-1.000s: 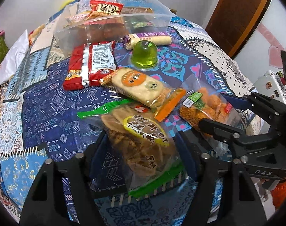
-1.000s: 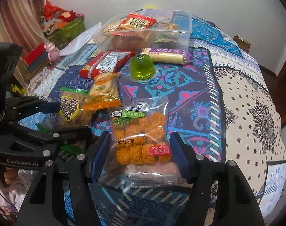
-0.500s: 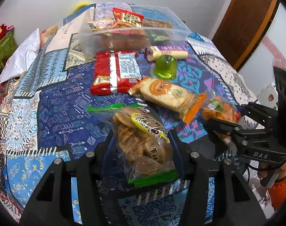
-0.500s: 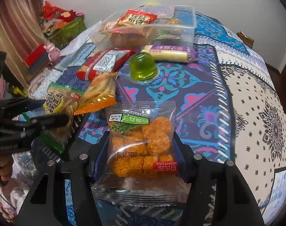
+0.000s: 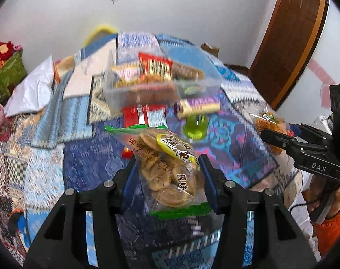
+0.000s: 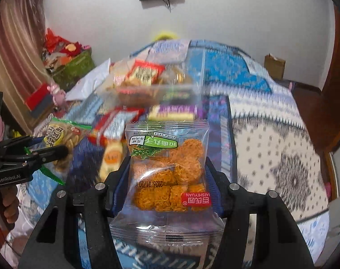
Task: Organize snacks
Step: 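Lower the cookie bag into the clear box with the left tool while the right drops the orange bag in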
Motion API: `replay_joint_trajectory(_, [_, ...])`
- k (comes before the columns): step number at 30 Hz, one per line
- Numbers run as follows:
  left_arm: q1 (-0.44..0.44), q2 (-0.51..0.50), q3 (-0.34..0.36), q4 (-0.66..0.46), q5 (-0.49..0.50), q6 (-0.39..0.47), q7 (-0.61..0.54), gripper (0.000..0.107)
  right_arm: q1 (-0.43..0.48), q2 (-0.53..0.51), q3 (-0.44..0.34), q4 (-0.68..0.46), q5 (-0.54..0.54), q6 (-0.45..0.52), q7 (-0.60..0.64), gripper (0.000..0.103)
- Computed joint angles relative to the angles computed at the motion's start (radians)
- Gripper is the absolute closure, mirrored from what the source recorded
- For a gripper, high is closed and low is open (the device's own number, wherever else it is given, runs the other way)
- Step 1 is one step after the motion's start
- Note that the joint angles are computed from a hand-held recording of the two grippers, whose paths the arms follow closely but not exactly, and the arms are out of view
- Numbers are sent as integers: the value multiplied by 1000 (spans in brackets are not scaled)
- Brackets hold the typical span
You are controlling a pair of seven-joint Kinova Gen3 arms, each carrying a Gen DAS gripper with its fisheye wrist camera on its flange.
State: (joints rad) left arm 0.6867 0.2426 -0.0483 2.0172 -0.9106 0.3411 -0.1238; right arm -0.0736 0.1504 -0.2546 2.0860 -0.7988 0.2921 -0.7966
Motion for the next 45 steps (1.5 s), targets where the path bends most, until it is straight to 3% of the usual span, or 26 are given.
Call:
replay_joint_trajectory(5, [-26, 5, -11, -48, -24, 8, -22, 55, 15, 33, -20, -69, -37, -6, 24, 46])
replay_joint_trajectory(12, [-98, 40, -51, -117, 31, -58, -124, 55, 12, 109, -47, -198, 26, -32, -56, 46])
replay_joint_trajectory(22, [-253, 168, -30, -296, 265, -68, -413, 55, -97, 258, 8, -401, 252, -45, -283, 46])
replay_joint_trajectory(31, [-359, 310, 7, -455, 430, -51, -599, 55, -154, 426, 38, -590, 407, 52, -437, 46])
replay_joint_trajectory(41, [-398, 445, 12, -617, 585, 23, -745, 57, -169, 488, 31, -643, 552, 92, -537, 45])
replay_joint_trajectory(45, [-323, 442, -70, -612, 596, 20, -764, 57, -187, 482, 52, -648, 587, 104, -573, 44])
